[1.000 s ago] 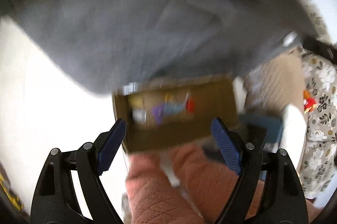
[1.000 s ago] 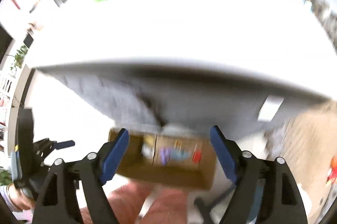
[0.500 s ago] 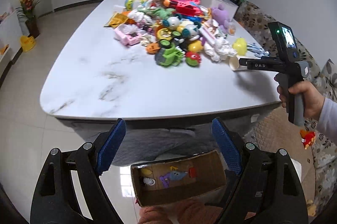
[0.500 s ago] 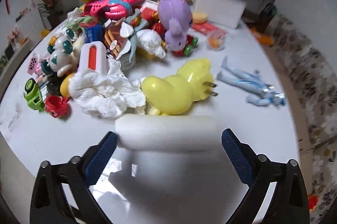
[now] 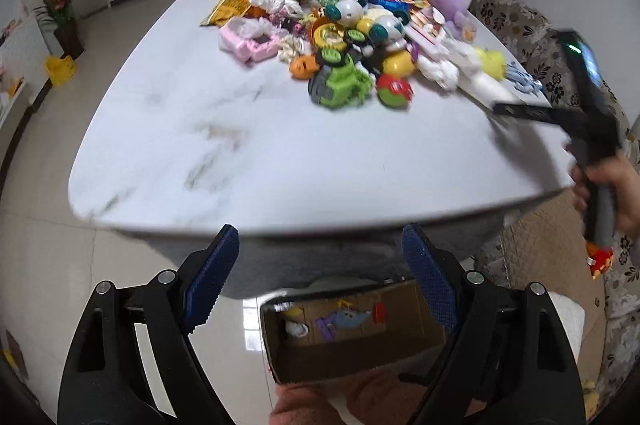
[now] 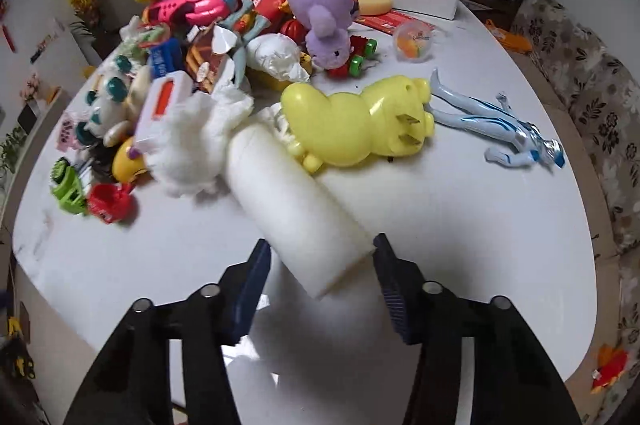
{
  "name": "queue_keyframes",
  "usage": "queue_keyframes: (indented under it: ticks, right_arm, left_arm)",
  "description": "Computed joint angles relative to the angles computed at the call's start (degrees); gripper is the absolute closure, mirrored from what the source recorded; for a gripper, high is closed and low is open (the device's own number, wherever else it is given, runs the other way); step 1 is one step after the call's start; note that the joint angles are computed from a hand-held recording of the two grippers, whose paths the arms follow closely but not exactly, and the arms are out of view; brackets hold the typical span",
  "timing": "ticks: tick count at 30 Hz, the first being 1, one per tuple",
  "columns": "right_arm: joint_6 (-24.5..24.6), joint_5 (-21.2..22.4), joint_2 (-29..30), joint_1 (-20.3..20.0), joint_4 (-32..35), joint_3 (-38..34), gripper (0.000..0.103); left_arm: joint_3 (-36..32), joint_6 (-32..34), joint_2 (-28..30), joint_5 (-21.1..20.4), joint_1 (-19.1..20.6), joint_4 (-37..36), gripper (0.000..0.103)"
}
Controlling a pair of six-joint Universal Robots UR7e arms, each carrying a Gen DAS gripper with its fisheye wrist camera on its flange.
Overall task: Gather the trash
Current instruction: 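Grasp the white paper cup with the right tool while the left tool grasps the green toy truck, then drop the white paper cup and green toy truck into the cardboard box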
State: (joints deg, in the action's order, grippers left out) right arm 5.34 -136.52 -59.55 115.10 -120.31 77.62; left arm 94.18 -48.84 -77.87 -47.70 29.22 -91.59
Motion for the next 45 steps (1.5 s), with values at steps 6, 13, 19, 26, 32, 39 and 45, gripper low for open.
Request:
queue_keyframes:
  ticks: [6,13,19,26,32,39,45]
  right_arm:
    - [2.9,2.5,-4.4,2.7,-1.3,3.2,0.058]
    - [6.9,4.8,-6.9,4.0,-3.3,6.4,0.06]
    - [7.1,6.3,-6.4,4.0,-6.9,5.5,0.061]
    - [4.5,6.3,-4.3,5.6,-7.4,0.5,0.061]
    - [2.8,6.9,-3.3,7.1,-8.3,-2.0,0.061]
    - [1.3,9.8,-3.7,9.6,-7.2,-3.1,0.061]
    - [3.2,14.3,-6.8,12.2,-0.4,0.0,0.061]
  left_arm:
    - [-6.1,12.3,7.4,2.7,5.7,-10.3,0.021]
    - [-16.6,22.0,18.0,-1.6,11.6,-9.8,0.037]
    - [-18.8,21.5,18.2,-7.6,12.5,-12.1,0.052]
    - [-19.1,19.9,14.0,-11.0,11.2,-15.6,0.052]
    - [-19.7,19.9,11.0,-8.5,9.7,-16.7,0.052]
    - [-16.3,20.1,5.2,-7.9,6.3,-17.3,0.052]
    - [-9.8,15.0,-1.9,-11.6,1.7,-9.4,0.052]
